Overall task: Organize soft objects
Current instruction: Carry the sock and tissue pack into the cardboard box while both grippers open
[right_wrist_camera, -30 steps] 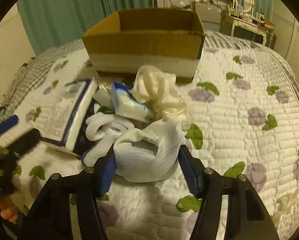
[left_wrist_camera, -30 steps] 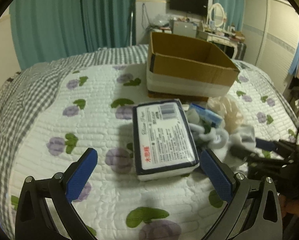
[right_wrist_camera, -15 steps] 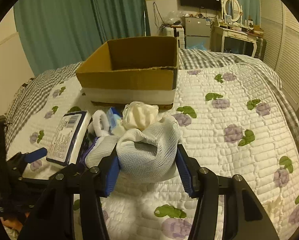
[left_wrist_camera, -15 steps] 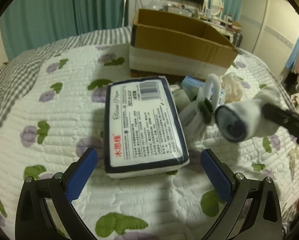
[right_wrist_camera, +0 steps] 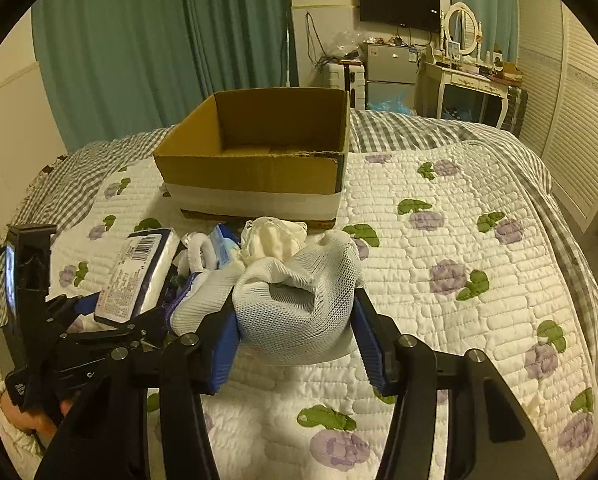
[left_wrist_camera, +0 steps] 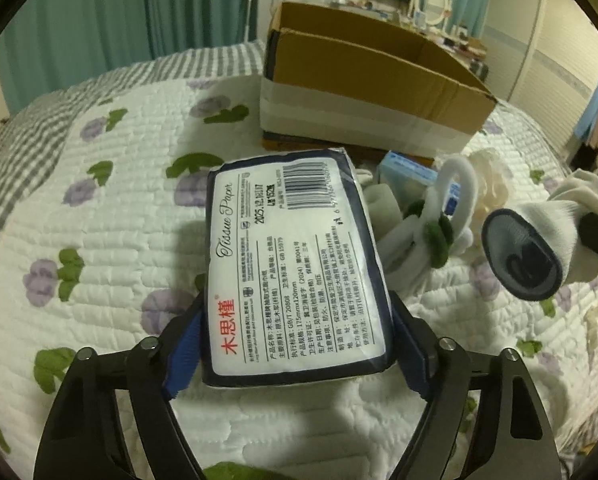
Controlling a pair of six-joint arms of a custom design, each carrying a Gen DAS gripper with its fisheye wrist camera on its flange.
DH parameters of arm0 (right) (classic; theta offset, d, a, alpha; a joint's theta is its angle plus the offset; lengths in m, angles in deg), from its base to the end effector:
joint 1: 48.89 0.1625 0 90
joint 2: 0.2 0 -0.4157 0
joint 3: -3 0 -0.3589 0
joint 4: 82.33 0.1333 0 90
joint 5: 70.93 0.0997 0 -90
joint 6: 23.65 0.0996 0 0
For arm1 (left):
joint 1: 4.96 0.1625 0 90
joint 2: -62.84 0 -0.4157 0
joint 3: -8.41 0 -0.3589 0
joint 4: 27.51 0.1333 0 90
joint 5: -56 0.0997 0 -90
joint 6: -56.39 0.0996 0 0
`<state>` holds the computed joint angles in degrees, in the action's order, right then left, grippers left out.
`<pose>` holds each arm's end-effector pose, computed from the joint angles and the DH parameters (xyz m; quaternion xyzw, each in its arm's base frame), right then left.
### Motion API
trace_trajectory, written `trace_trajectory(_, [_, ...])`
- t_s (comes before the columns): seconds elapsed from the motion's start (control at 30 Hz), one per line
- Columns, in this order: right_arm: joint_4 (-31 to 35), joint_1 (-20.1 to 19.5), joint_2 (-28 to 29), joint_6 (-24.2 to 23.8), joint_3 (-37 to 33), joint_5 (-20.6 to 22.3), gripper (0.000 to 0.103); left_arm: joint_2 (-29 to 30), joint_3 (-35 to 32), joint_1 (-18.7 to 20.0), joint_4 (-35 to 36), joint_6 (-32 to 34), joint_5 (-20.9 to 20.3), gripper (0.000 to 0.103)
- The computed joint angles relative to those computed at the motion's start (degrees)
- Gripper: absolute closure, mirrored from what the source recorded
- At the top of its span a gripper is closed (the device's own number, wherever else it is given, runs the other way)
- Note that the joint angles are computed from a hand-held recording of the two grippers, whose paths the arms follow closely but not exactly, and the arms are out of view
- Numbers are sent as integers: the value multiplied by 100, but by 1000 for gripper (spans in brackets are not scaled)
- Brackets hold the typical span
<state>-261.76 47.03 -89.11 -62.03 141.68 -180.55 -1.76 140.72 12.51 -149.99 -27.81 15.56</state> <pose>0.1381 -0.3640 0.2955 0.2960 -0.8803 0.2762 0.2473 -0.2793 -0.3071 0.0956 0.0382 0.8738 -0.3359 0.3497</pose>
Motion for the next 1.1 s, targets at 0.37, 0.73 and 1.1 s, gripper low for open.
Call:
trace_trajectory(0.37, [491,504,-648,105,6,14,51,-719,-296,-726,1568,-989,81,24])
trace_trajectory(0.73, [657,1287,-722,145,-637,-112,51,-995,-1563,-1203,3614,-1051,965,24])
trace_trajectory(1.1, [290,1675,564,-207,-2001,-173,51,-573,-2457,-481,3655,86,2049,24])
